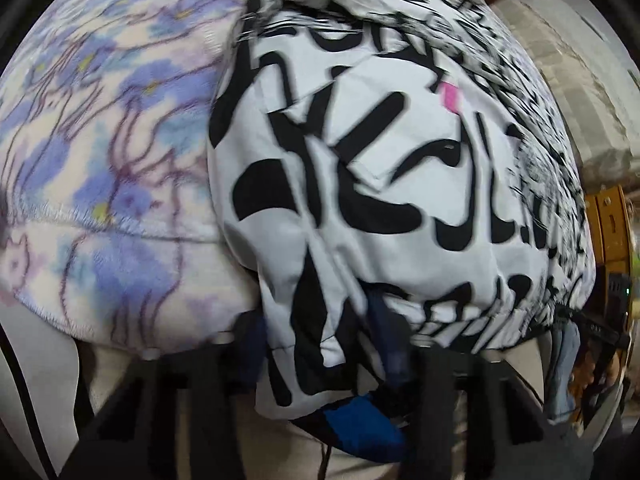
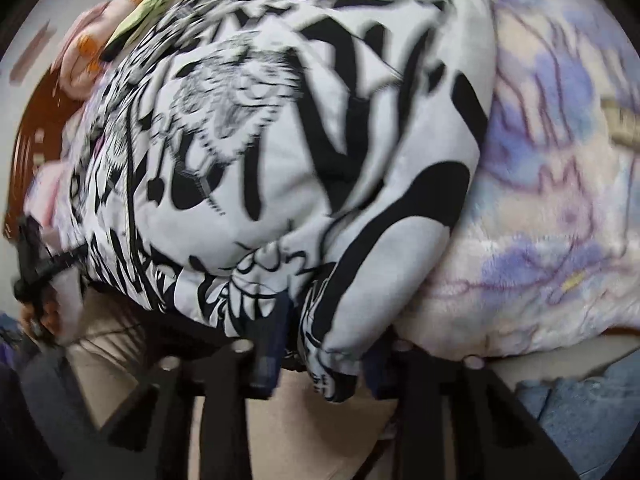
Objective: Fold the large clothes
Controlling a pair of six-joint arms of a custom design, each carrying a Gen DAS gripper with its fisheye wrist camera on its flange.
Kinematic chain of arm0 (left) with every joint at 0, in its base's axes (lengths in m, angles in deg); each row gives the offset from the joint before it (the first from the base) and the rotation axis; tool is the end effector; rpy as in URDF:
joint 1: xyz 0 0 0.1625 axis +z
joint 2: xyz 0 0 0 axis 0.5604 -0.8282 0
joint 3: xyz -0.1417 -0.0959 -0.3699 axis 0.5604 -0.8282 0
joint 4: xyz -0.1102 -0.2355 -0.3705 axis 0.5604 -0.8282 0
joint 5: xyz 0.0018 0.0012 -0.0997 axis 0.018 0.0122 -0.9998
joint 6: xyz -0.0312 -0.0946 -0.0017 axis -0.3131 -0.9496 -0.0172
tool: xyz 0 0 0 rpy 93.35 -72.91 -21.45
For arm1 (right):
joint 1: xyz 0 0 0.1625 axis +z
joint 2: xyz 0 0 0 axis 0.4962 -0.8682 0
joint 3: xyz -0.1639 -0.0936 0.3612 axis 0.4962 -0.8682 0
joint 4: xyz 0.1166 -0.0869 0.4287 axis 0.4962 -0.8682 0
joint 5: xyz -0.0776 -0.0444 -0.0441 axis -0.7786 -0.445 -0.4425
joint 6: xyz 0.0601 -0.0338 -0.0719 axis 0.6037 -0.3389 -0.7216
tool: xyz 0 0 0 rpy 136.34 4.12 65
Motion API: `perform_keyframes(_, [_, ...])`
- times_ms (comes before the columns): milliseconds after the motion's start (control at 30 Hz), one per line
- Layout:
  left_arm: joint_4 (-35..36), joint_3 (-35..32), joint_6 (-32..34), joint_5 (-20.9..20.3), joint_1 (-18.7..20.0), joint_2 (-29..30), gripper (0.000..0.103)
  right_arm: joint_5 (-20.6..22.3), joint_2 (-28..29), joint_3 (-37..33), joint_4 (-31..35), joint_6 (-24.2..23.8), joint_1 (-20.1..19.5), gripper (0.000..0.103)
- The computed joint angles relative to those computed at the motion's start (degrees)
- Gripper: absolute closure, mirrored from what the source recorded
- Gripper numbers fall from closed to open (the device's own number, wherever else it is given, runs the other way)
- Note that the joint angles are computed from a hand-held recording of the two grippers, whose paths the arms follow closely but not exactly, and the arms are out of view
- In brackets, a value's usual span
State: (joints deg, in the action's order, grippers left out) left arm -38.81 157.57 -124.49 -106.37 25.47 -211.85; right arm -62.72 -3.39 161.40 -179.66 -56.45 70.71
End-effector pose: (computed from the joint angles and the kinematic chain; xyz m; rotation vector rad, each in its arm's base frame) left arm 0.0677 -0.2635 0.2740 -0.5119 2.5778 -0.5957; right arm 0.1737 -0.4497 0.0614 0.5500 -2.6247 -0.1170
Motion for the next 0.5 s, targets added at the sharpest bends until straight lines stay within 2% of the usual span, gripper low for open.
perform_keyframes(100, [-2.1, -1.6, 1.4, -1.6, -0.8, 2.4, 0.089, -1.6, 0.4, -0.7, 0.7, -1.8, 1.9, 0.087])
perform_keyframes(200, [-8.0, -2.7, 3.7, -5.0, -0.2, 2.6, 0.092, 0.1, -0.3, -2.0, 3.0, -2.7, 2.4, 0.088])
perform_keyframes(367, [-23.1, -4.3, 7.0, -10.7, 0.9, 4.0, 0.094, 10.5, -3.7, -4.2, 2.8, -2.7, 2.6, 0.089])
perform_keyframes(433, [-28.2, -5.2, 7.7, -11.2, 0.7, 5.7, 0.094, 15.2, -4.5, -5.4, 1.0, -2.5, 3.0, 0.089])
perform_keyframes(500, [-35.4, -7.2, 9.3, -11.2, 1.5, 9.9, 0.094, 19.1, -4.8, -6.8, -1.5, -2.0, 3.5, 0.089])
